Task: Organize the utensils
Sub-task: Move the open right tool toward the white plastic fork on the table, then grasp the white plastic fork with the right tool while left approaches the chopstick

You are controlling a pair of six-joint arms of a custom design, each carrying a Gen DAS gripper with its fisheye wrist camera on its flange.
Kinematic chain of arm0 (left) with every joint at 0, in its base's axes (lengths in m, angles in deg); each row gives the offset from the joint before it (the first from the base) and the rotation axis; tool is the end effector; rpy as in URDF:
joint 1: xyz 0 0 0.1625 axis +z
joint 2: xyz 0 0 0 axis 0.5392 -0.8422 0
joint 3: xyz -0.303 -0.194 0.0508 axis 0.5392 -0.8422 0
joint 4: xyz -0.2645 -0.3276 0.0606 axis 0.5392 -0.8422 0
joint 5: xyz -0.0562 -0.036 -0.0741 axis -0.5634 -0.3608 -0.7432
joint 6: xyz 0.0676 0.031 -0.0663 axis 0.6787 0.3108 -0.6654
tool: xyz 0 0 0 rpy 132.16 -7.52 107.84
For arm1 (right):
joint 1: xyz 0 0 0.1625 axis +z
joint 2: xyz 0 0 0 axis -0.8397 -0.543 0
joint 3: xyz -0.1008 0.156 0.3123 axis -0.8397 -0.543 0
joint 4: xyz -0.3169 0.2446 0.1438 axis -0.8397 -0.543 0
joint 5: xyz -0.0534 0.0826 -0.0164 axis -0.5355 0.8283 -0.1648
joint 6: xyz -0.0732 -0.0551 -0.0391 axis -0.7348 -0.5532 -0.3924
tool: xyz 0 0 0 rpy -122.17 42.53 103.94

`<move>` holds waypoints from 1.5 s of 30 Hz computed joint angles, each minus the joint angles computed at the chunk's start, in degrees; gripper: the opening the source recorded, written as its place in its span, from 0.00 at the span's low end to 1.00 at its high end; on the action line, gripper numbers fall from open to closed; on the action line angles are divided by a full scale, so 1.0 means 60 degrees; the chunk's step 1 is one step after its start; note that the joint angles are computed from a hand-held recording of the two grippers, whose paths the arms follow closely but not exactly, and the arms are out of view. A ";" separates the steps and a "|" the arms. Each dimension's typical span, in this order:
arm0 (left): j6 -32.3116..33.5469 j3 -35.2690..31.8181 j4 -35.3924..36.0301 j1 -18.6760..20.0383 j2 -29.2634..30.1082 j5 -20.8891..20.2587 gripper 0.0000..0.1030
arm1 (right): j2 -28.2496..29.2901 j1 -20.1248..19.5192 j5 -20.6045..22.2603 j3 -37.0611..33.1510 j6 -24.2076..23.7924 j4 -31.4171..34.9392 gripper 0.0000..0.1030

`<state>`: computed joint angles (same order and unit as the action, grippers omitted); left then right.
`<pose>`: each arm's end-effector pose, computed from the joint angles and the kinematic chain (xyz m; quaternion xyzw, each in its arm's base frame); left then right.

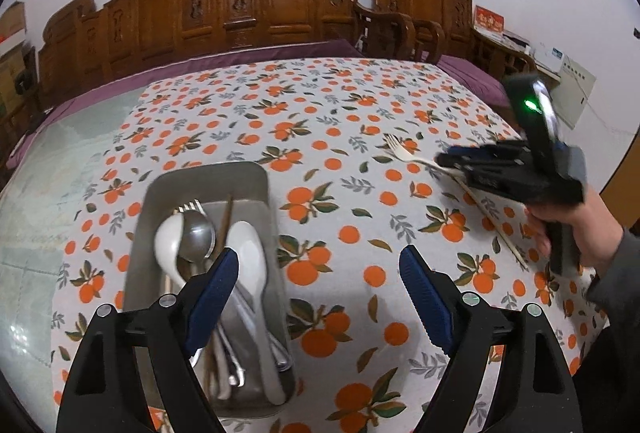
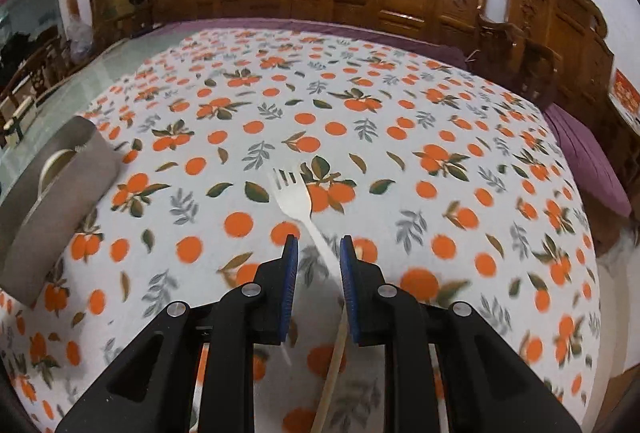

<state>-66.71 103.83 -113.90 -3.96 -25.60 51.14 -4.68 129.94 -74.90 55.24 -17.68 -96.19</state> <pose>-0.3602 -0.4442 -0.0890 0.1279 0.8653 -0.3430 0.3424 -0.0782 -0.6552 0.2680 0.4068 -0.8568 0.1748 0.2644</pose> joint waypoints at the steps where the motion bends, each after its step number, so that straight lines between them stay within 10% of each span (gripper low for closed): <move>1: 0.0045 -0.0032 0.0004 0.0005 0.0050 -0.0020 0.77 | 0.0140 0.0027 -0.0119 -0.0136 -0.0015 0.0055 0.23; 14: 0.0253 -0.0933 0.0650 0.0013 0.0859 -0.0203 0.77 | 0.0395 0.0152 -0.0846 -0.0573 -0.0346 0.1151 0.08; 25: 0.0451 -0.1955 0.0991 -0.0115 0.1646 -0.0383 0.77 | -0.1180 -0.0470 0.0494 0.0058 0.0205 0.1758 0.08; 45: 0.1254 -0.5122 0.1787 0.0322 0.3802 -0.1207 0.77 | -0.2008 -0.1388 0.0719 0.0323 0.0546 0.1250 0.08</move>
<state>-59.19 73.10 -103.18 -2.03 -2.79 43.90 -16.73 121.61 -70.58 57.18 -14.40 -88.69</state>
